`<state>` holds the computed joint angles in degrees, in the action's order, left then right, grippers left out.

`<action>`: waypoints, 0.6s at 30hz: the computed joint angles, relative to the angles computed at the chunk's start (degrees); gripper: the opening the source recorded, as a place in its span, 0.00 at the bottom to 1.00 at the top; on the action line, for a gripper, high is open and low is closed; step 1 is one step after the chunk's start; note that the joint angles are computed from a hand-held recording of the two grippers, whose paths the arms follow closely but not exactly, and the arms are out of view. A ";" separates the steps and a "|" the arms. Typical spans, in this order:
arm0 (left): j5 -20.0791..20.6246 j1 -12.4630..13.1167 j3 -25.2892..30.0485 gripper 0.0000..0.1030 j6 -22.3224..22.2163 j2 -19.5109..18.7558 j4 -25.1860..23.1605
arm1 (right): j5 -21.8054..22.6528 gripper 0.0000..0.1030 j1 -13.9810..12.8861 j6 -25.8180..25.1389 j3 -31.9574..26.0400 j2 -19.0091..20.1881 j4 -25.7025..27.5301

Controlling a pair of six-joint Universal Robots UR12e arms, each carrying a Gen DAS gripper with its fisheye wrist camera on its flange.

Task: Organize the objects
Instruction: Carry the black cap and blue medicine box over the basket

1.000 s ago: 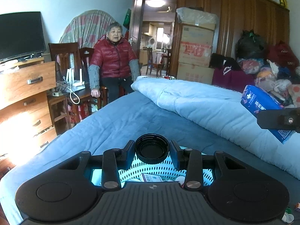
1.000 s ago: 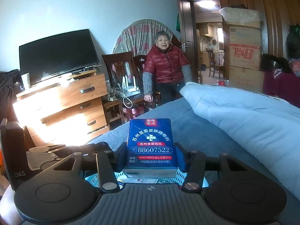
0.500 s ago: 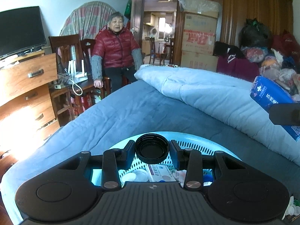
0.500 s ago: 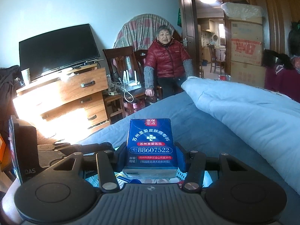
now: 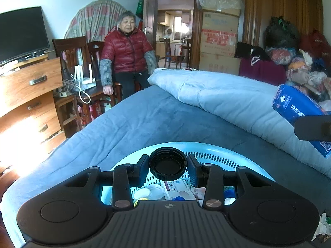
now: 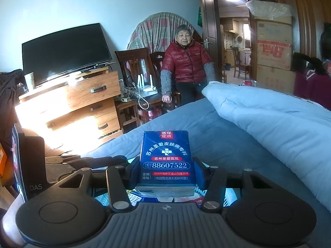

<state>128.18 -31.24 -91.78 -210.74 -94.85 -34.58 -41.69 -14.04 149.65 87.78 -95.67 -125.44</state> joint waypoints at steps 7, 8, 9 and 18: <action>-0.45 0.18 -0.13 0.39 0.04 0.03 -0.24 | -0.16 0.53 0.23 -0.18 0.07 0.33 0.41; -0.44 0.16 -0.17 0.39 0.16 0.06 -0.34 | -0.06 0.53 0.20 -0.05 0.16 0.31 0.30; -0.39 0.17 -0.26 0.39 0.33 0.12 -0.21 | 0.13 0.53 0.20 -0.03 0.22 0.33 0.19; -0.60 0.40 -0.22 0.39 0.26 0.19 -1.00 | -0.02 0.53 0.32 -0.28 0.46 0.66 0.39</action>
